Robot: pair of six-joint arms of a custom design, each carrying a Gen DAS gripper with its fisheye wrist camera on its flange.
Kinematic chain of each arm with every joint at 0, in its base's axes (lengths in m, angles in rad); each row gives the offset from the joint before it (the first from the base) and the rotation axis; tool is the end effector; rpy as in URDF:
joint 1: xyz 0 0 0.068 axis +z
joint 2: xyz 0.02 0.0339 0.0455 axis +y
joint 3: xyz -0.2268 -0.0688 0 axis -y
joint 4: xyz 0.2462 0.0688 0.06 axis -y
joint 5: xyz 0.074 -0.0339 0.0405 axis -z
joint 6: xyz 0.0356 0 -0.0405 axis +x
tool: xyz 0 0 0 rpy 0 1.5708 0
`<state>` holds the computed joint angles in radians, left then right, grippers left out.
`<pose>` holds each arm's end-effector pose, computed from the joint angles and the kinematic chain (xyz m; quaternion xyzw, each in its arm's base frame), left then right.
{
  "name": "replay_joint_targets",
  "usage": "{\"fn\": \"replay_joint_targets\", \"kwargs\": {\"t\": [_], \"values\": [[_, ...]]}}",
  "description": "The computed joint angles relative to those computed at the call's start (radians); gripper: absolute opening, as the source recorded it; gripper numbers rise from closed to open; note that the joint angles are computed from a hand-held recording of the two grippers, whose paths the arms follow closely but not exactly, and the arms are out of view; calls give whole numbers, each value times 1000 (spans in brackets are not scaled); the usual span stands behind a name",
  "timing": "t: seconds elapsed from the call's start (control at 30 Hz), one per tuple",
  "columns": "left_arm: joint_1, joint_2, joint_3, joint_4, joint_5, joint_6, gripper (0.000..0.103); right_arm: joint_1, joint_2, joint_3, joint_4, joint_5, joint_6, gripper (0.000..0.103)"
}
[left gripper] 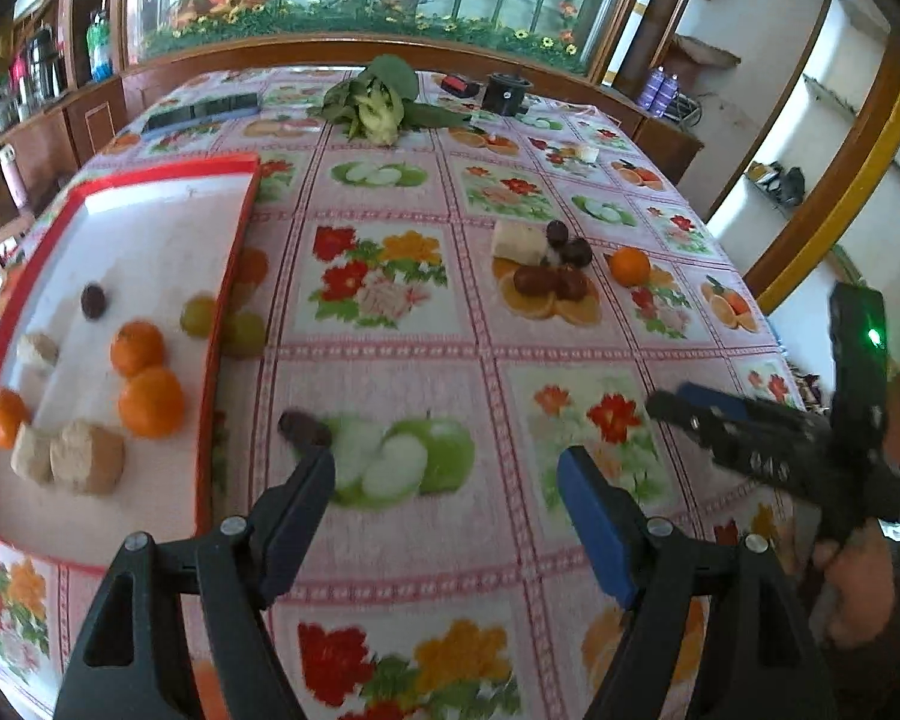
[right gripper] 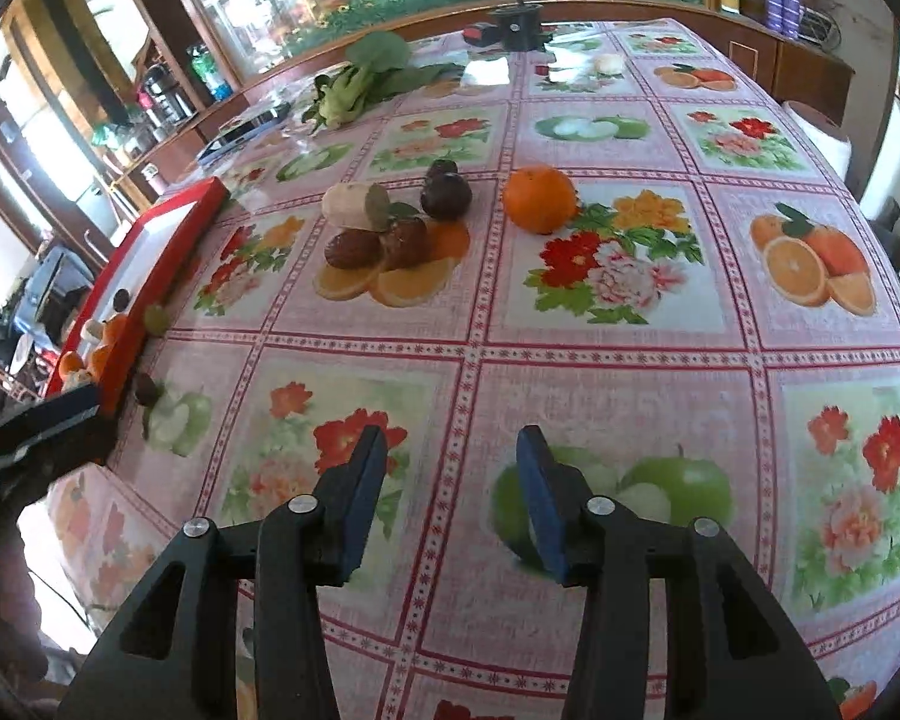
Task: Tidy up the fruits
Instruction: 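Withdraw both open grippers from the tray back to the fruit plate, then grasp a dark brown date with the left gripper while the right grasps another date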
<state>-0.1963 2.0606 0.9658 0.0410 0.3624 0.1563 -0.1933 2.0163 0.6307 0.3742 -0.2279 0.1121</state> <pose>0.3368 -0.0798 0.0290 0.2121 0.9281 -0.1792 0.2479 0.2760 -0.0458 -0.0049 0.1142 0.9486 0.0981 0.2785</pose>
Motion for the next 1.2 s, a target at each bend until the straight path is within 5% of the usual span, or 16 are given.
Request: {"fn": "replay_joint_targets", "kwargs": {"t": [0.3,0.53,0.67,1.03,1.13,1.2], "values": [[67,97,77,-15,73,0,76,28,35,41,4,-39,-12,55],[36,199,201,-43,14,-20,71,11,35,42,2,-51,-16,55],[29,237,244,-49,-2,-34,58,-1,32,37,6,-56,-17,55],[-7,282,321,-73,-95,-36,56,6,45,55,7,-51,-7,55],[-13,263,279,-31,-134,-24,42,4,50,63,5,-50,-7,55],[-7,262,275,-32,-124,-21,21,4,58,80,-1,-50,-6,55]]}}
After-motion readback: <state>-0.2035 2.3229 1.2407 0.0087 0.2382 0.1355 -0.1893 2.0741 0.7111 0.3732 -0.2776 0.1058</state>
